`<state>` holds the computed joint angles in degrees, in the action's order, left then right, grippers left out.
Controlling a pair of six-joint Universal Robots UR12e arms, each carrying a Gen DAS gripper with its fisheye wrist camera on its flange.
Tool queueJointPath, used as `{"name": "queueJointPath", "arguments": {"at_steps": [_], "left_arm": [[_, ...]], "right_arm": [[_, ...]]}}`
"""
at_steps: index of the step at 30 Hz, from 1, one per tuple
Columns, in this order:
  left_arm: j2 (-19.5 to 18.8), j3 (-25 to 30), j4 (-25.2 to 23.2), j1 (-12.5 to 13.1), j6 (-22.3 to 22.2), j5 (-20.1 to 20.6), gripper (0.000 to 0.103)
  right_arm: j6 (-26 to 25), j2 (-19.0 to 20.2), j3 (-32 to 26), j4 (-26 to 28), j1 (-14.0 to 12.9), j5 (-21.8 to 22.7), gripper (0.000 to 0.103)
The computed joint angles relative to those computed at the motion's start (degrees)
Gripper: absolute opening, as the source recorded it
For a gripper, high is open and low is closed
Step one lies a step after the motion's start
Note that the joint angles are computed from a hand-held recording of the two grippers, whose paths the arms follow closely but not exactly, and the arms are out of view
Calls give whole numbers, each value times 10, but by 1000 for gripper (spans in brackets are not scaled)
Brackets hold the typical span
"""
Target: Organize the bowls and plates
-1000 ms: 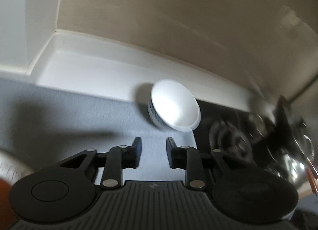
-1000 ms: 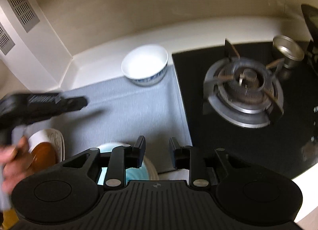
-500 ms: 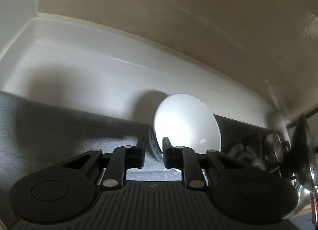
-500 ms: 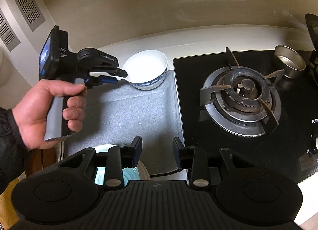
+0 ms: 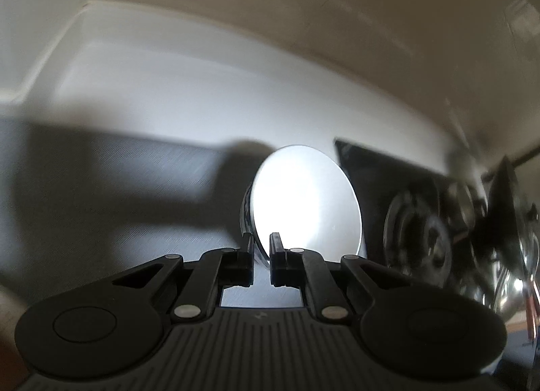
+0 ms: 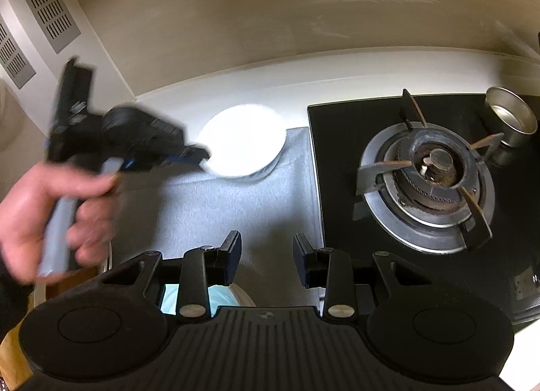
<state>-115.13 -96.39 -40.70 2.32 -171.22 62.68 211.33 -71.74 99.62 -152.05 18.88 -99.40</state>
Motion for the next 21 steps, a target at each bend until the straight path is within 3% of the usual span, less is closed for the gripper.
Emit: {"name": "queueJointPath", "arguments": {"at_steps": [5,13,21], "left_arm": [[30,-33,-23,25,41,-2,10],[46,-87,125,35,19,-6,11],[31,-78,143,20,13,21,11]], "right_arm": [[-3,14,-14,0,-8,8,36],[-31,64,-65,17,-19,57,36],[-41,102,-107,50,-23,83,36]]}}
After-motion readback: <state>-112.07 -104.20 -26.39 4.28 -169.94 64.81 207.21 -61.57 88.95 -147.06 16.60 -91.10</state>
